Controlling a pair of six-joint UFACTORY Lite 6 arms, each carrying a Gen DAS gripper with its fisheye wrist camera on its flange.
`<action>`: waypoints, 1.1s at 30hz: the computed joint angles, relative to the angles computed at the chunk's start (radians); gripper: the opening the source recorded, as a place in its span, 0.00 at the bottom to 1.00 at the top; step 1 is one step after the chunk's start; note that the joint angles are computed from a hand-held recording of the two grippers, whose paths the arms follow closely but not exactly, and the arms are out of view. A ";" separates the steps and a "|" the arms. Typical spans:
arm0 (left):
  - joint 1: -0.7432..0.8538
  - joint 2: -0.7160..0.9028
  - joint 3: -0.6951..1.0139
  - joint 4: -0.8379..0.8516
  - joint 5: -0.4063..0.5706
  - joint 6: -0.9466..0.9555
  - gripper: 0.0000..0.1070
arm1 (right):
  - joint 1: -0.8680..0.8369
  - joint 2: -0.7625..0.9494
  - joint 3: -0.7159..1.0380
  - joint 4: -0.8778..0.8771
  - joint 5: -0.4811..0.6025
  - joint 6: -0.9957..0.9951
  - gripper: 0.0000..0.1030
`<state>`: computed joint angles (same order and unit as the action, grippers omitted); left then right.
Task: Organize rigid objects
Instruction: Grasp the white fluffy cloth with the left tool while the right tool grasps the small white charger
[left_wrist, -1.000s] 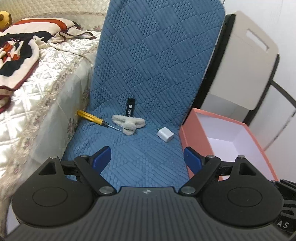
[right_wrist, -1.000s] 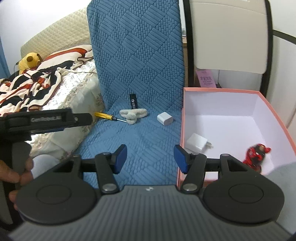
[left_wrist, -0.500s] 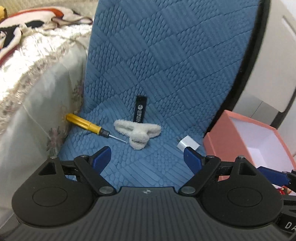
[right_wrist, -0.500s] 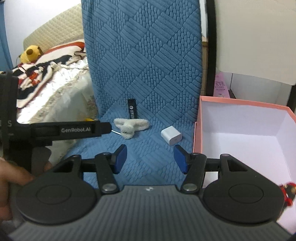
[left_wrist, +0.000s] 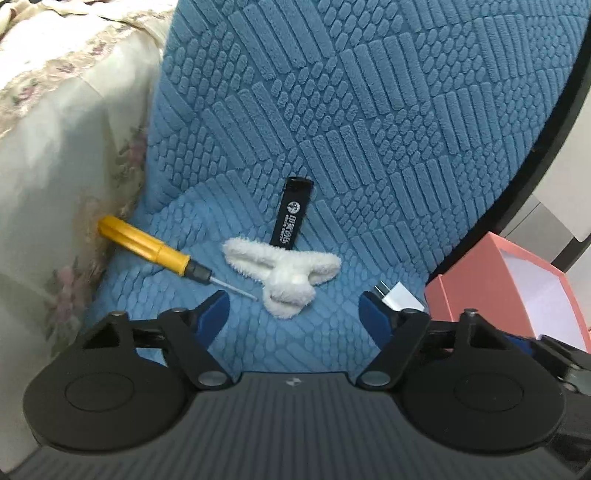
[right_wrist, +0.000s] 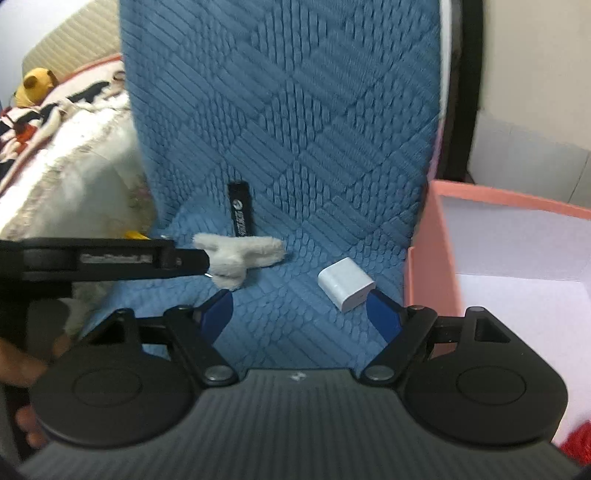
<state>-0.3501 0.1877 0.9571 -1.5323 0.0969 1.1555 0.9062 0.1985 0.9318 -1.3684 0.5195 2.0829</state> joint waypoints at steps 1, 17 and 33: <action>0.005 0.029 0.030 0.075 0.004 -0.063 0.65 | -0.025 0.030 0.024 0.000 -0.021 -0.011 0.78; 0.043 0.366 0.390 0.658 0.157 -0.609 0.50 | -0.173 0.401 0.384 0.221 -0.010 -0.540 0.73; -0.036 0.472 0.479 1.065 0.108 -0.994 0.38 | -0.169 0.392 0.355 0.252 0.033 -0.516 0.48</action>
